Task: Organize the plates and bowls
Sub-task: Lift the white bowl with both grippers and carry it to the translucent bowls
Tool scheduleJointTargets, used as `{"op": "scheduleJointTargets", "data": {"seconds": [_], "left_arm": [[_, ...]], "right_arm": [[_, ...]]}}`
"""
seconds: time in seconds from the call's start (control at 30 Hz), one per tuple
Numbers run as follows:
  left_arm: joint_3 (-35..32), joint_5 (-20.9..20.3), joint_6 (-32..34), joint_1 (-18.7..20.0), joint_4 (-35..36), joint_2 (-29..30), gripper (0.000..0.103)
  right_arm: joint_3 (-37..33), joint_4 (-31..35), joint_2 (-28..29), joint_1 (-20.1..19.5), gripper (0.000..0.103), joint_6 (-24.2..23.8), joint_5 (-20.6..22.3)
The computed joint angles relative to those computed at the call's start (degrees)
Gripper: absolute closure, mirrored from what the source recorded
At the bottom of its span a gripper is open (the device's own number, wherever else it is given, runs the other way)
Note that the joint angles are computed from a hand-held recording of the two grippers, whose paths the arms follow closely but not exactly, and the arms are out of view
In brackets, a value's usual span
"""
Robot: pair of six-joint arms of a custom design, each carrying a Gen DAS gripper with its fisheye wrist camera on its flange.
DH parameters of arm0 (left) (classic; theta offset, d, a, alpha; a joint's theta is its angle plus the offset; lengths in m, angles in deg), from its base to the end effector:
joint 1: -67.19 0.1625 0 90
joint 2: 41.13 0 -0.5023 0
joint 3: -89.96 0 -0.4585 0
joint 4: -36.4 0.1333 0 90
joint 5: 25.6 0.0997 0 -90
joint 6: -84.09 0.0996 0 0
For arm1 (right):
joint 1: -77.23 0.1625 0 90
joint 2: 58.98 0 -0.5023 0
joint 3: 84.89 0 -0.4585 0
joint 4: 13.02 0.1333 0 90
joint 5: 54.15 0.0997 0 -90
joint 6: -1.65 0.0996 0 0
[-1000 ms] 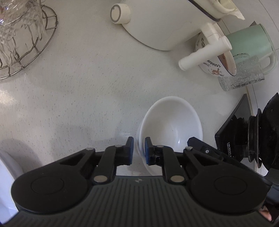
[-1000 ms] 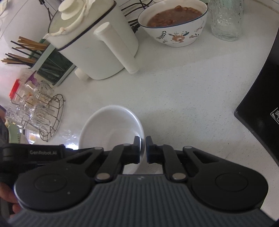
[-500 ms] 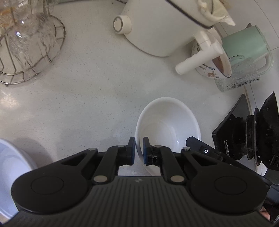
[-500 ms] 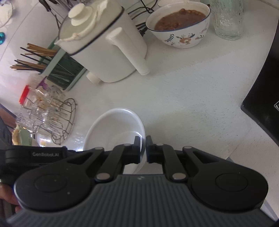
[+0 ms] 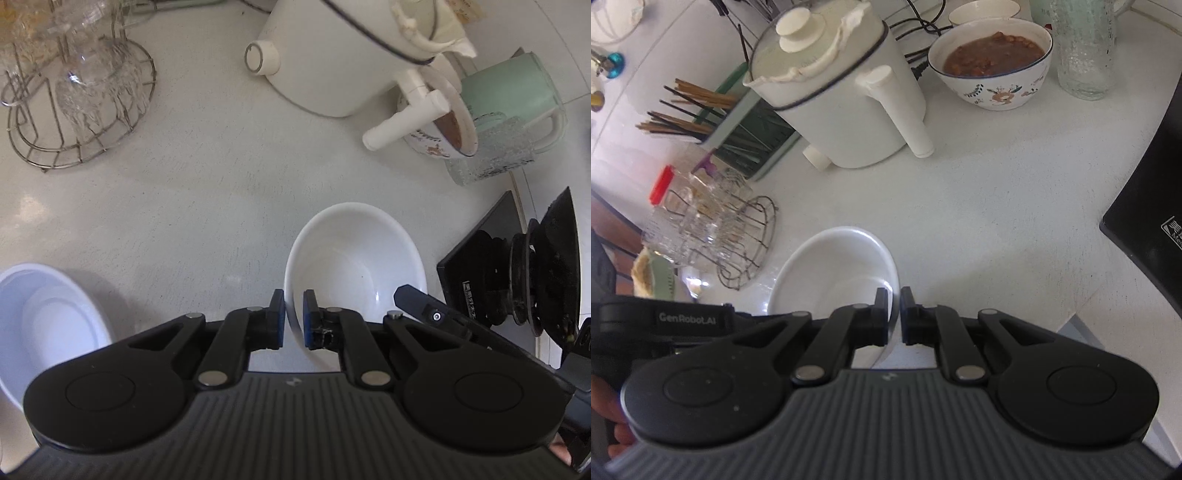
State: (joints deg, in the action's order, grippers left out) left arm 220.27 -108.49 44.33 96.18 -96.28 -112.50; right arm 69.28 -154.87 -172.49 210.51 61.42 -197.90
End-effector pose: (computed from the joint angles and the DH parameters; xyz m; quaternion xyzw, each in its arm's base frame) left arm -0.3362 -0.3528 0.1229 0.1908 0.9695 0.0427 0.1479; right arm 0.2145 -0.1505 0.2859 -0.1709 -0.8722 0.4063 0.2118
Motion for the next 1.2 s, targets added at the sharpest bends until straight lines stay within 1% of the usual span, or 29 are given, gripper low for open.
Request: {"op": "scheduleJointTargets", "data": {"seconds": [0.13, 0.33, 0.43, 0.5, 0.57, 0.7, 0.77, 0.9, 1.03, 1.2], "left_arm": [[0.25, 0.69, 0.22, -1.22, 1.07, -2.95, 0.092], [0.16, 2.07, 0.51, -1.75, 3.08, -7.43, 0.093], [-0.35, 3.0, 0.58, -2.11, 4.77, -9.0, 0.093], [-0.42, 4.71, 0.96, -3.16, 5.43, -9.9, 0.092], [-0.73, 4.96, 0.94, -3.27, 5.78, -11.01, 0.093], [-0.6, 4.57, 0.78, -3.07, 5.2, -13.21, 0.093], [-0.27, 5.28, 0.5, -3.41, 5.44, -14.49, 0.093], [0.72, 7.12, -1.36, -3.95, 5.65, -17.16, 0.093], [1.72, 9.72, -3.32, -4.29, 6.81, -20.24, 0.093], [2.72, 13.51, -6.48, -4.21, 9.99, -23.93, 0.092]], "right_arm": [[-1.7, 2.74, 1.2, 3.32, 0.094, 2.83, -1.35], [-3.85, 4.06, 4.18, 6.78, 0.094, 4.86, -2.88], [-4.92, 4.03, 6.0, 7.31, 0.094, 4.77, -2.84], [-5.56, 3.49, 6.63, 7.32, 0.094, 4.15, -1.73], [-6.09, 2.92, 7.15, 7.58, 0.094, 3.95, -1.08], [-7.8, 5.74, 9.22, 9.35, 0.094, 5.77, -2.16], [-8.83, 7.43, 11.01, 10.22, 0.094, 6.09, -3.41], [-9.46, 4.32, 13.26, 10.35, 0.094, 2.99, -3.28], [-9.82, -0.83, 15.72, 9.77, 0.094, -2.51, -1.87], [-10.44, -9.09, 20.99, 8.84, 0.094, -10.37, 0.03]]}}
